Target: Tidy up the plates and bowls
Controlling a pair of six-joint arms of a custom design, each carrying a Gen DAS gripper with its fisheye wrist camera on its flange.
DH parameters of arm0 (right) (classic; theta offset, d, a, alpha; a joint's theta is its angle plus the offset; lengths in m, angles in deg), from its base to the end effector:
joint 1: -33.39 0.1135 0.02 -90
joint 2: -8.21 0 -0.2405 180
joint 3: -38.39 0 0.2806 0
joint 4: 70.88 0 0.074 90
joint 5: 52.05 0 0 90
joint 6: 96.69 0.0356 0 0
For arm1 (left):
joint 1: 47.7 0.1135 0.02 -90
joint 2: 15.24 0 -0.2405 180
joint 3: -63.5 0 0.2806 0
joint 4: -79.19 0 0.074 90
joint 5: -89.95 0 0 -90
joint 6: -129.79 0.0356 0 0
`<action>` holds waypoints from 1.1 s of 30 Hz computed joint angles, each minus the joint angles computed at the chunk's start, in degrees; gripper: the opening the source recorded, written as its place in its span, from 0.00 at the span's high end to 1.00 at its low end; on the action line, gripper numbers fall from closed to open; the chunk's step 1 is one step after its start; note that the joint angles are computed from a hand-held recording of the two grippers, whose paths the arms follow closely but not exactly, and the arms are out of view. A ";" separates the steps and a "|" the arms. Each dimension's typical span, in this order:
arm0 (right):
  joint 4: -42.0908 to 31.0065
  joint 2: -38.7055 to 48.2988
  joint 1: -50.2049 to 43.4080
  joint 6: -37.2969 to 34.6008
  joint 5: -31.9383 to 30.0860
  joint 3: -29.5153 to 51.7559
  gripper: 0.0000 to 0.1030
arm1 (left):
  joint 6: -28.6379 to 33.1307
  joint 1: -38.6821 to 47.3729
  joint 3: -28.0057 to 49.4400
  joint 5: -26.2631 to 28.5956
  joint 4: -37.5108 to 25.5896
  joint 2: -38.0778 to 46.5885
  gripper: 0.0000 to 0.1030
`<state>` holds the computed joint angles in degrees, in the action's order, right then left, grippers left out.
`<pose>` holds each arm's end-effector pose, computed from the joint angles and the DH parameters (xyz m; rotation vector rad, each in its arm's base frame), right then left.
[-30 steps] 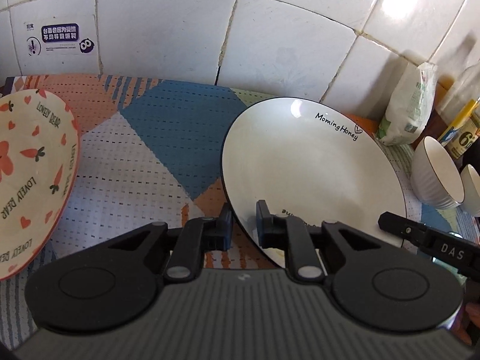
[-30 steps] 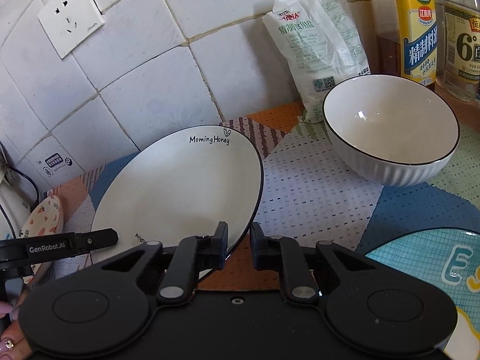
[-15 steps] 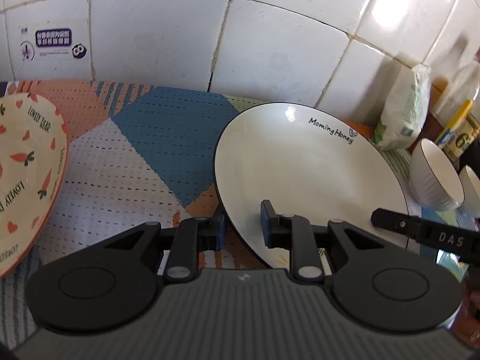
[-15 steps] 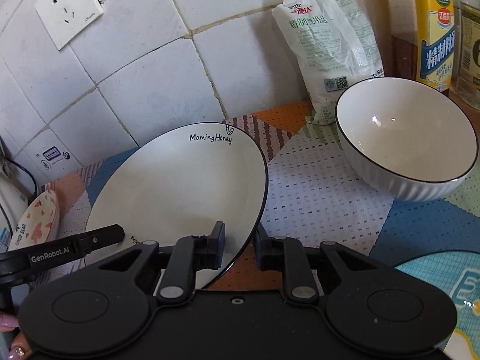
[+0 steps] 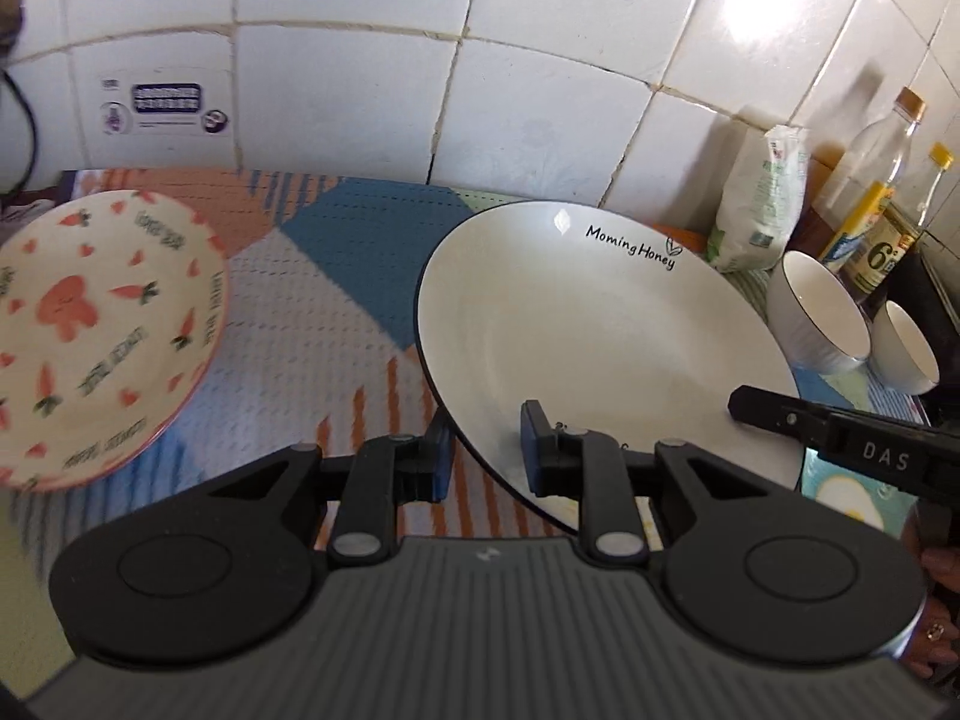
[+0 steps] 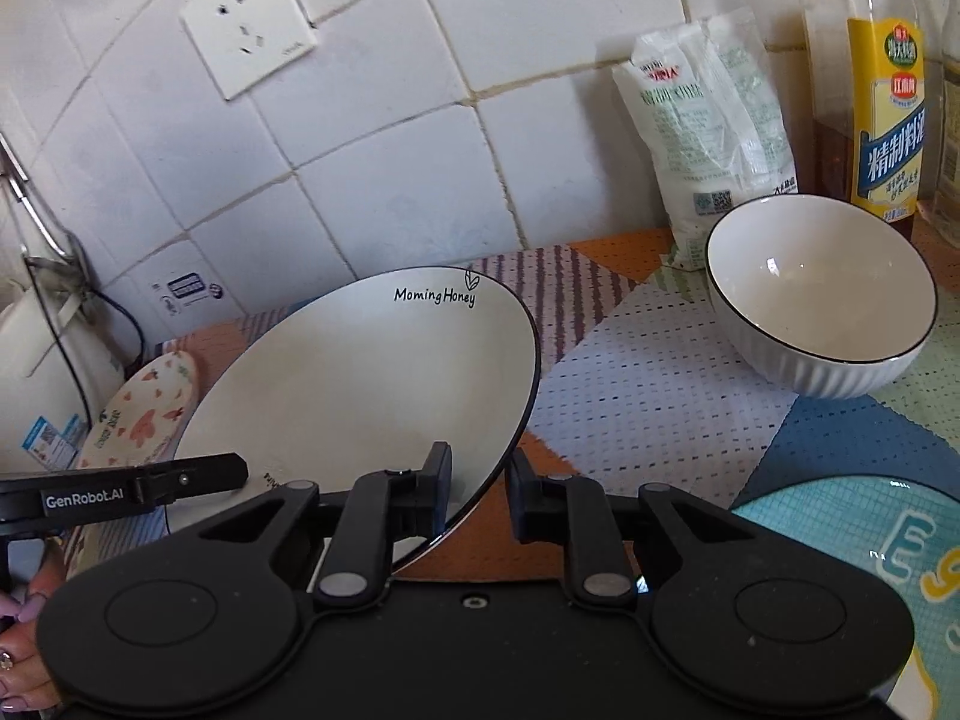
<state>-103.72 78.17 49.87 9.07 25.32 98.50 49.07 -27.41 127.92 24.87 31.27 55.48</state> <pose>0.2797 0.0909 0.2177 -0.1288 2.3517 0.5362 0.2694 0.0836 0.2235 -0.0602 2.4212 -0.3171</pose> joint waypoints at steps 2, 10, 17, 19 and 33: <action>-1.50 -3.12 1.46 0.09 0.93 -1.13 0.77 | 0.52 1.22 0.12 -0.05 -3.66 -2.16 0.80; -7.36 -14.17 7.06 3.27 3.88 -6.36 0.77 | 7.99 8.09 -0.63 2.05 -16.64 -8.08 0.80; -10.93 -23.31 15.12 9.66 8.85 -12.47 0.77 | 14.66 13.89 -3.15 1.36 -23.53 -13.40 0.80; -11.61 -25.15 16.48 11.72 9.27 -13.70 0.77 | 16.63 14.85 -3.56 1.30 -24.51 -14.32 0.80; -12.78 -29.90 19.91 12.08 11.18 -18.79 0.77 | 20.64 17.33 -6.02 0.51 -27.87 -13.08 0.79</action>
<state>-116.50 48.26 69.79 21.15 36.51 79.71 69.71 -10.08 121.89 25.38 3.39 42.40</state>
